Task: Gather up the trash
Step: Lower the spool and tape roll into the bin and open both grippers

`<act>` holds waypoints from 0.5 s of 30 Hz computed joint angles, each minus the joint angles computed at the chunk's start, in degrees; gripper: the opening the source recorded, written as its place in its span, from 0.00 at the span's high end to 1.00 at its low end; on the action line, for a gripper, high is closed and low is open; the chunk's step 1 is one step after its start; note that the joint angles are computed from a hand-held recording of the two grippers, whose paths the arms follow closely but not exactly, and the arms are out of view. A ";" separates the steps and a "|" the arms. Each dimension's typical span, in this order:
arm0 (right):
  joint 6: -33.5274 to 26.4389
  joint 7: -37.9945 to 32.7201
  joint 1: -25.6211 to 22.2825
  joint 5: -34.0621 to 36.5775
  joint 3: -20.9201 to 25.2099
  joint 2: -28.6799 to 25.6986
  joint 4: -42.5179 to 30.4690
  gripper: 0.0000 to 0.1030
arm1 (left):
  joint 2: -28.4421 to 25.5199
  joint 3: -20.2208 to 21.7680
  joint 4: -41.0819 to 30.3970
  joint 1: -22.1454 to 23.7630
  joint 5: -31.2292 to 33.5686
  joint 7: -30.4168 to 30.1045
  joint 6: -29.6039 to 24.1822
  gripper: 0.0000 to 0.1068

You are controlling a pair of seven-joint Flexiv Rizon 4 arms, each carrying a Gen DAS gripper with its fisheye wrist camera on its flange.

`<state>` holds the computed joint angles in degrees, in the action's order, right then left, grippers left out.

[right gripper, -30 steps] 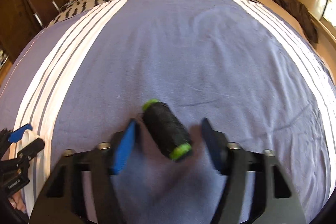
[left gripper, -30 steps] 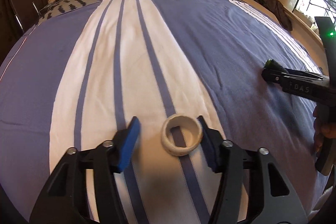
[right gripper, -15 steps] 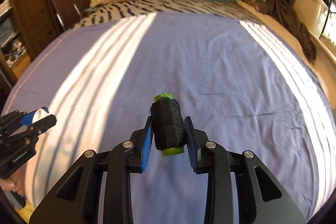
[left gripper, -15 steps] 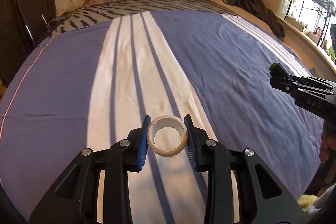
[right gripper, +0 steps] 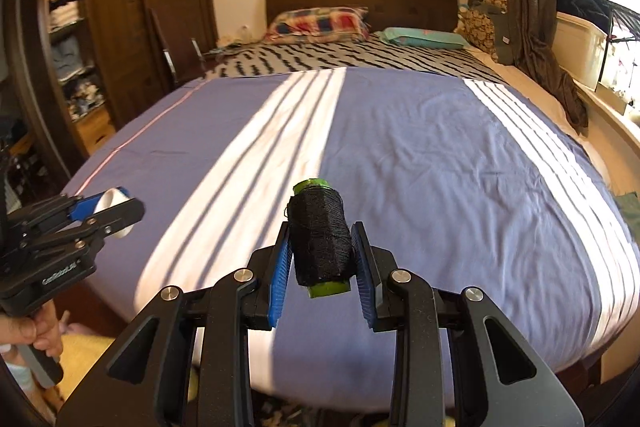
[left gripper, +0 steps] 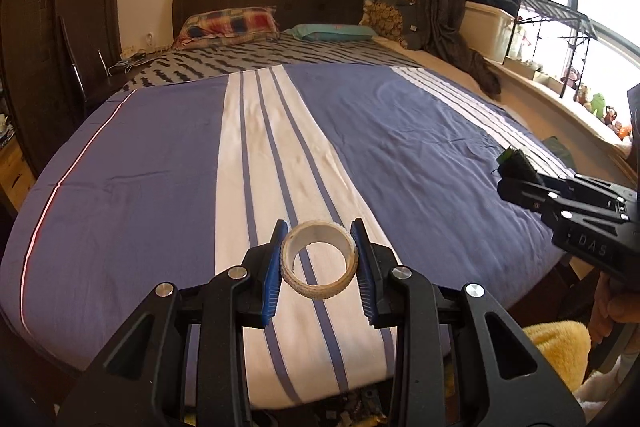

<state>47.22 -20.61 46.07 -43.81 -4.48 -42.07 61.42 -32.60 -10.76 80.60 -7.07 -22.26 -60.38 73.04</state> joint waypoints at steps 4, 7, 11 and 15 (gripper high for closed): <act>1.12 7.17 3.00 -4.07 -0.62 3.52 8.06 0.70 | 5.31 -4.72 12.11 3.31 -4.40 4.15 6.21 0.71; 3.18 11.16 2.92 -5.32 0.99 5.02 12.94 0.70 | 7.59 -8.31 19.38 5.68 -8.11 7.44 8.67 0.71; 3.68 12.79 2.64 -3.28 4.21 4.92 17.15 0.70 | 8.61 -7.29 25.61 4.79 -9.82 8.45 8.94 0.71; 3.96 11.67 1.94 0.95 6.70 3.52 18.56 0.70 | 8.11 -4.49 28.36 3.42 -8.76 6.41 7.10 0.71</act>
<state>51.18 -8.93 48.01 -42.86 2.22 -38.55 79.98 -24.49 -15.25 108.96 -3.65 -31.02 -53.96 80.15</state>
